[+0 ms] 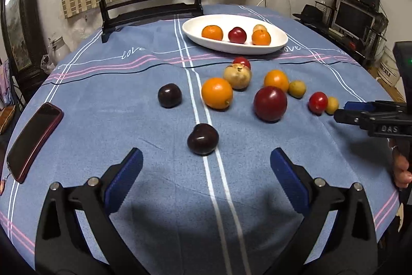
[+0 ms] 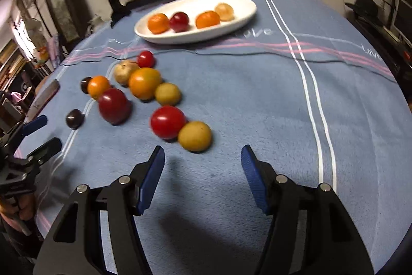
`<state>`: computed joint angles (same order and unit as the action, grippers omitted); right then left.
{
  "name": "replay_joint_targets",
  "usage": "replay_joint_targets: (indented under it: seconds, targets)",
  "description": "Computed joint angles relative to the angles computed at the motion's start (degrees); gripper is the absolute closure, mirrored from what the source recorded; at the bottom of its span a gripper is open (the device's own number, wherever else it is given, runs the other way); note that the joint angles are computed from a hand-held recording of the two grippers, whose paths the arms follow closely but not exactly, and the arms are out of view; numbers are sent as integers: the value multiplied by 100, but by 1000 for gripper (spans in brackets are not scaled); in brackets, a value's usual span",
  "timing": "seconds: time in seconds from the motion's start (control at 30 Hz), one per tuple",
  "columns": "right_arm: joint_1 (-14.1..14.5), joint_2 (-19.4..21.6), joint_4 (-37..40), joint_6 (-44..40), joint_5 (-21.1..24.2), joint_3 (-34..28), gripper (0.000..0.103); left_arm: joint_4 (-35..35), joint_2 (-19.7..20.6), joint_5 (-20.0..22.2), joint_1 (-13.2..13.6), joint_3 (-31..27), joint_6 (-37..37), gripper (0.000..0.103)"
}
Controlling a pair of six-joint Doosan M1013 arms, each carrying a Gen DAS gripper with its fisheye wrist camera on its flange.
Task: Organize fruits
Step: 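Grasp a small yellow fruit with the right tool while the left tool grasps a dark plum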
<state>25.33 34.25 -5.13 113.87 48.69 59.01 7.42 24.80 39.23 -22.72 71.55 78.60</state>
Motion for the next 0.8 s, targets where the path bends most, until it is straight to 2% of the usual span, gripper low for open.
replay_joint_targets:
  seconds: [0.13, 0.27, 0.43, 0.8]
  targets:
    - [95, 42, -500, 148, 163, -89, 42, -60, -6, -10, 28, 15, -24, 2]
    - [204, 150, -936, 31, 351, -280, 47, -238, 4, 11, 76, 1, -27, 2]
    - [224, 350, -1007, -237, 703, -616, 56, -362, 34, 94, 103, -48, -46, 2]
    - [220, 465, -1012, -355, 837, -807, 59, -585, 41, 92, 148, -50, 40, 2]
